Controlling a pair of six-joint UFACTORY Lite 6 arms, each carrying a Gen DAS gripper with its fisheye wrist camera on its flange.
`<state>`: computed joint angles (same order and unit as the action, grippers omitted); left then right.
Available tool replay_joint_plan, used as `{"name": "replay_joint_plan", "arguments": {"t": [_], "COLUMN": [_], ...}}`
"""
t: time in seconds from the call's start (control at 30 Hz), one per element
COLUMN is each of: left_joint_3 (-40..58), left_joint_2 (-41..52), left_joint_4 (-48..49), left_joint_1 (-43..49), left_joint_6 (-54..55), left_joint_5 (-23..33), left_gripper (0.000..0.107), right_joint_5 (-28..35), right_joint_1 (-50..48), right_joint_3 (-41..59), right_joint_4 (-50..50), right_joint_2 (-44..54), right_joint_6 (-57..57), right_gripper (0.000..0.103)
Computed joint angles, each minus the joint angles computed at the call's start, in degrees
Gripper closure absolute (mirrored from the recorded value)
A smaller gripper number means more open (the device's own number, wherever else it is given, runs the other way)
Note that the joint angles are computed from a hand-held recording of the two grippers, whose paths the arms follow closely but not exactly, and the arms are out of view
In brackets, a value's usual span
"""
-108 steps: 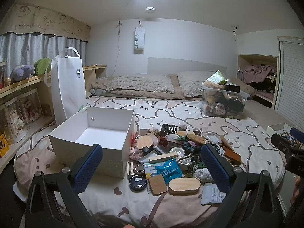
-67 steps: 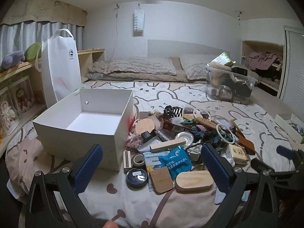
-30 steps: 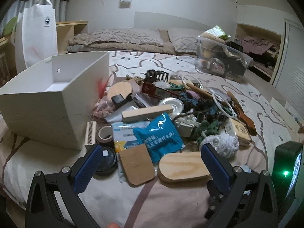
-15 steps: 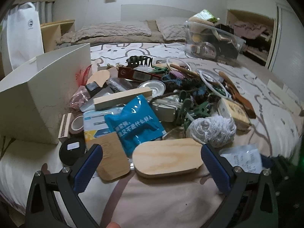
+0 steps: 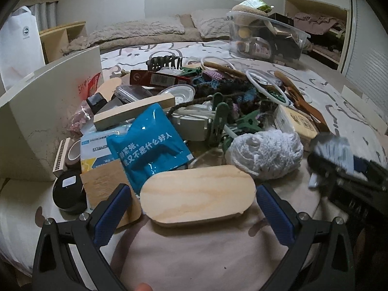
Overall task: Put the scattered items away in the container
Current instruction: 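Grasp the white printed packet with the right gripper while the left gripper approaches the wooden oval lid, then grasp the wooden oval lid with the left gripper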
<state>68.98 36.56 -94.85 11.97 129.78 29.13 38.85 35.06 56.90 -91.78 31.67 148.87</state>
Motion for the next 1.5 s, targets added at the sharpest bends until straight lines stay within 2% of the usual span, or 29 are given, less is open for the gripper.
{"name": "replay_joint_plan", "arguments": {"t": [0.13,0.37,0.53,0.6,0.77,0.9,1.0,1.27,1.5], "left_joint_3": [-2.09,-5.44,-4.01,-3.86,-3.06,-4.17,-5.45,-6.46,-8.92], "left_joint_2": [-0.67,-0.78,-0.17,-0.34,-0.19,-0.89,-1.69,-2.36,-4.96], "left_joint_4": [-7.42,-25.04,-17.12,-14.21,-10.30,-11.33,-13.07,-13.01,-13.74], "left_joint_1": [-1.40,-3.69,-1.84,-1.66,-1.16,-1.22,-1.42,-1.07,0.19], "left_joint_6": [8.21,26.15,15.91,13.06,8.65,10.10,12.45,12.91,13.93], "left_joint_5": [-1.49,-2.95,-0.34,-0.01,0.47,0.66,0.68,1.05,2.73], "left_gripper": [0.004,0.004,0.004,0.013,0.013,0.013,0.013,0.013,0.013], "right_joint_5": [-2.29,-2.01,-1.77,-1.96,-2.01,-2.04,-2.75,-2.09,-0.79], "right_joint_1": [-1.76,-1.69,-1.55,-1.63,-1.63,-1.48,-1.68,-0.99,0.14], "right_joint_3": [-1.13,-3.86,-4.28,-4.64,-5.91,-6.24,-7.47,-7.71,-9.72], "right_joint_4": [-4.40,-8.45,-8.70,-9.34,-11.21,-12.28,-16.76,-16.85,-20.92], "right_joint_2": [-0.26,-1.53,-1.73,-1.99,-2.82,-2.99,-3.65,-3.82,-5.81], "right_joint_6": [4.28,10.45,10.85,11.38,13.97,15.18,19.46,19.52,23.59], "right_gripper": [0.032,0.032,0.032,0.032,0.032,0.032,0.032,0.032,0.032]}}
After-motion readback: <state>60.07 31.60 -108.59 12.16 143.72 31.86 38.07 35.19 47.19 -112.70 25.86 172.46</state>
